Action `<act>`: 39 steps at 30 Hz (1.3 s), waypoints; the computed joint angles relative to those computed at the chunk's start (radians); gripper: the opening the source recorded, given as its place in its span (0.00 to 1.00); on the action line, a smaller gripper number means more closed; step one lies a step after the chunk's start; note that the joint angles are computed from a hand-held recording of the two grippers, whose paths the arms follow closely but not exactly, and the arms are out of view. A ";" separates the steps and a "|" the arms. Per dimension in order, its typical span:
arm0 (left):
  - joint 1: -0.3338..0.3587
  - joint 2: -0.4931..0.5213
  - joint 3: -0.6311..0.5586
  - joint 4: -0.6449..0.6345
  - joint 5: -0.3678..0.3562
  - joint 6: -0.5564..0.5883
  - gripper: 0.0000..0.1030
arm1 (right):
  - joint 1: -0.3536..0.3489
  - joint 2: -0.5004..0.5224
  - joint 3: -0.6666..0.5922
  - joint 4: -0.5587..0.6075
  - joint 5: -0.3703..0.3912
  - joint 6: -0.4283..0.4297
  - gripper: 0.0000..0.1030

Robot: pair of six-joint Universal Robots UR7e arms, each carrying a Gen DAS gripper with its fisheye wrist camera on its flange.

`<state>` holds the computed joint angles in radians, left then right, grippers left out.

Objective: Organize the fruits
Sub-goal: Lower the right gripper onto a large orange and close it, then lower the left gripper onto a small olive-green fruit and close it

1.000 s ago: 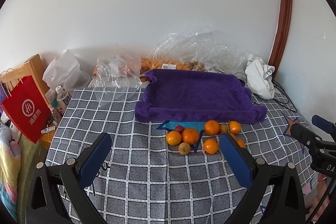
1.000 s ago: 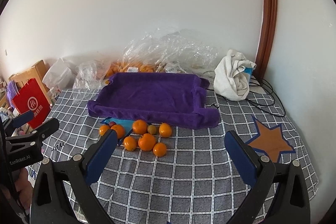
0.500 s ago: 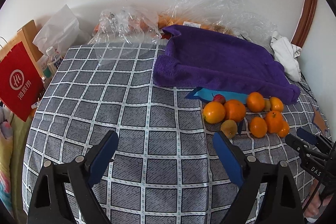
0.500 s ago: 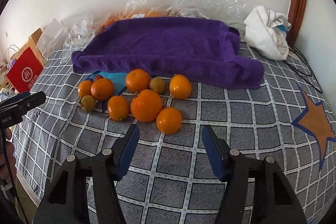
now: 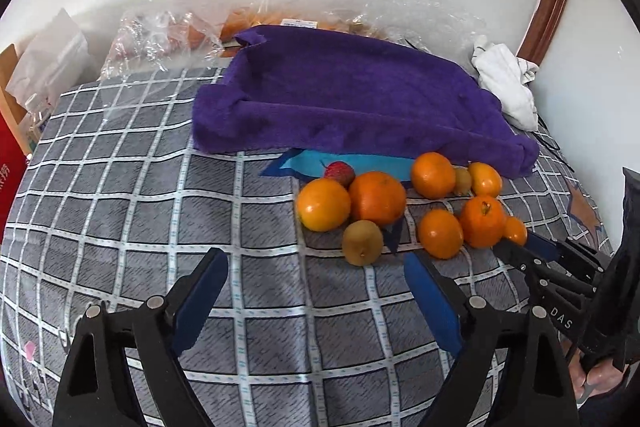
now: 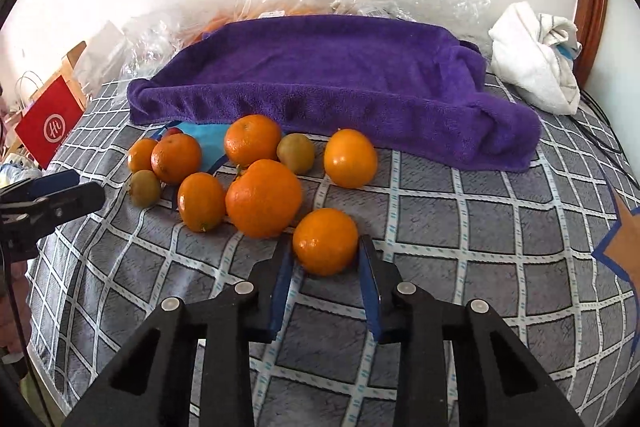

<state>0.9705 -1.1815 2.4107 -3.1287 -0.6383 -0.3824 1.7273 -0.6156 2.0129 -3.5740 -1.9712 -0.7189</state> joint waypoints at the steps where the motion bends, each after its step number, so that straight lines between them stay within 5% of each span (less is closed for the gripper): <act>1: 0.005 0.011 -0.013 0.012 -0.012 -0.005 0.77 | -0.002 -0.005 0.008 -0.007 -0.002 0.002 0.31; 9: 0.013 0.116 -0.053 -0.040 0.013 -0.009 0.57 | -0.045 -0.057 0.075 -0.040 0.042 0.014 0.31; 13: 0.008 0.125 -0.059 -0.032 0.035 -0.008 0.29 | -0.049 -0.052 0.079 -0.063 0.047 0.011 0.31; 15: 0.010 0.110 -0.056 -0.026 0.022 -0.015 0.25 | -0.044 -0.046 0.076 -0.070 0.037 0.007 0.31; 19: 0.015 0.069 -0.046 0.003 -0.013 -0.040 0.25 | -0.042 -0.055 0.077 -0.046 0.037 0.029 0.31; 39: -0.088 -0.067 -0.003 0.107 0.067 -0.063 0.25 | 0.037 -0.131 0.069 0.017 0.019 0.130 0.31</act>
